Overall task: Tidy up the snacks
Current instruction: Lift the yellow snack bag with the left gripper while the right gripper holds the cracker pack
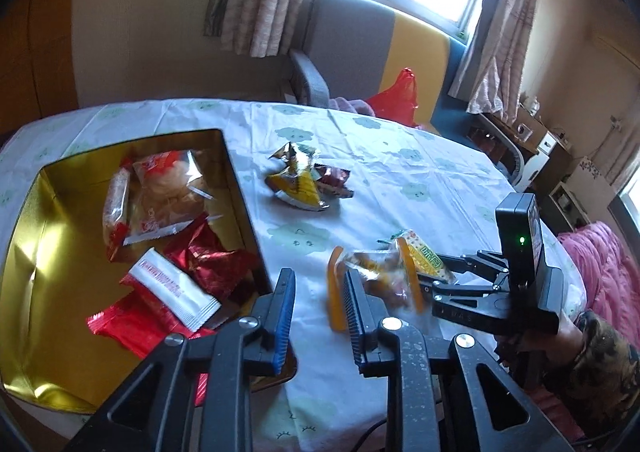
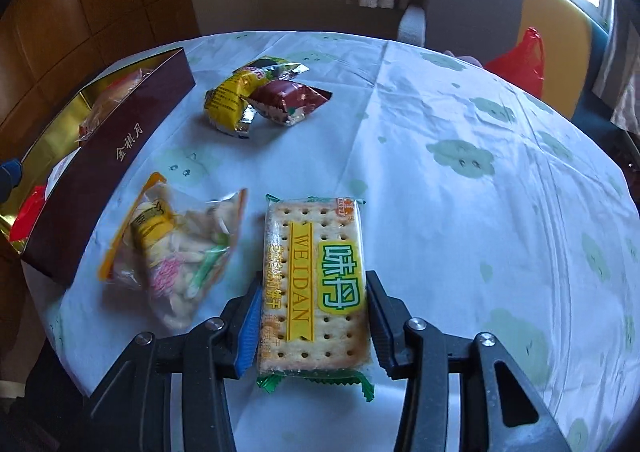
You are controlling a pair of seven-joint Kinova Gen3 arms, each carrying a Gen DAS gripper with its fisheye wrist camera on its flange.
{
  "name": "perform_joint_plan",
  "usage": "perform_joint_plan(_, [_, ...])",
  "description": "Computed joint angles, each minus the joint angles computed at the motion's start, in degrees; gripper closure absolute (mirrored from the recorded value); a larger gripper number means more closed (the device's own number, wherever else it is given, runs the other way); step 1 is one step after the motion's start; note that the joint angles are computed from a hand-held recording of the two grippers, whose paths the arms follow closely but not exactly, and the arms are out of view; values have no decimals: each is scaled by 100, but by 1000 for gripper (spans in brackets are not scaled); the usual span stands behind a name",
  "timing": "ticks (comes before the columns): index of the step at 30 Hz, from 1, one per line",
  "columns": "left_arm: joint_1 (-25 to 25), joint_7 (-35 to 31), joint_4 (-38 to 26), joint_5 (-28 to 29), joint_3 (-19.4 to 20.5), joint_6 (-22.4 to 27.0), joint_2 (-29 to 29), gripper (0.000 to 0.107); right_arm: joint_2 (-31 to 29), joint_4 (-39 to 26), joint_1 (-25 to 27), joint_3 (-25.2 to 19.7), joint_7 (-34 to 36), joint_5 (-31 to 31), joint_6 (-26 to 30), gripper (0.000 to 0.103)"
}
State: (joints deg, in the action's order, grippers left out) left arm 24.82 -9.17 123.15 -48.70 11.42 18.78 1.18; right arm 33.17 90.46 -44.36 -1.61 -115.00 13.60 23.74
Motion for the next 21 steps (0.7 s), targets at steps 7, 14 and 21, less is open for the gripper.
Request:
perform_joint_plan(7, [-623,-1631,-729,1007,999,544,523,47,-301,717,-379,595,-788,337,-529,56])
perform_joint_plan(14, [-1261,-3262,-1709,404,2570,2175,1545,33,-362,1029,-434,745,-976,383,-998,56])
perform_joint_plan(21, [-1768,-4800,-2378,-122,3678,3535,2484,20,-372,1094,-320,663,-792,206,-1132,55])
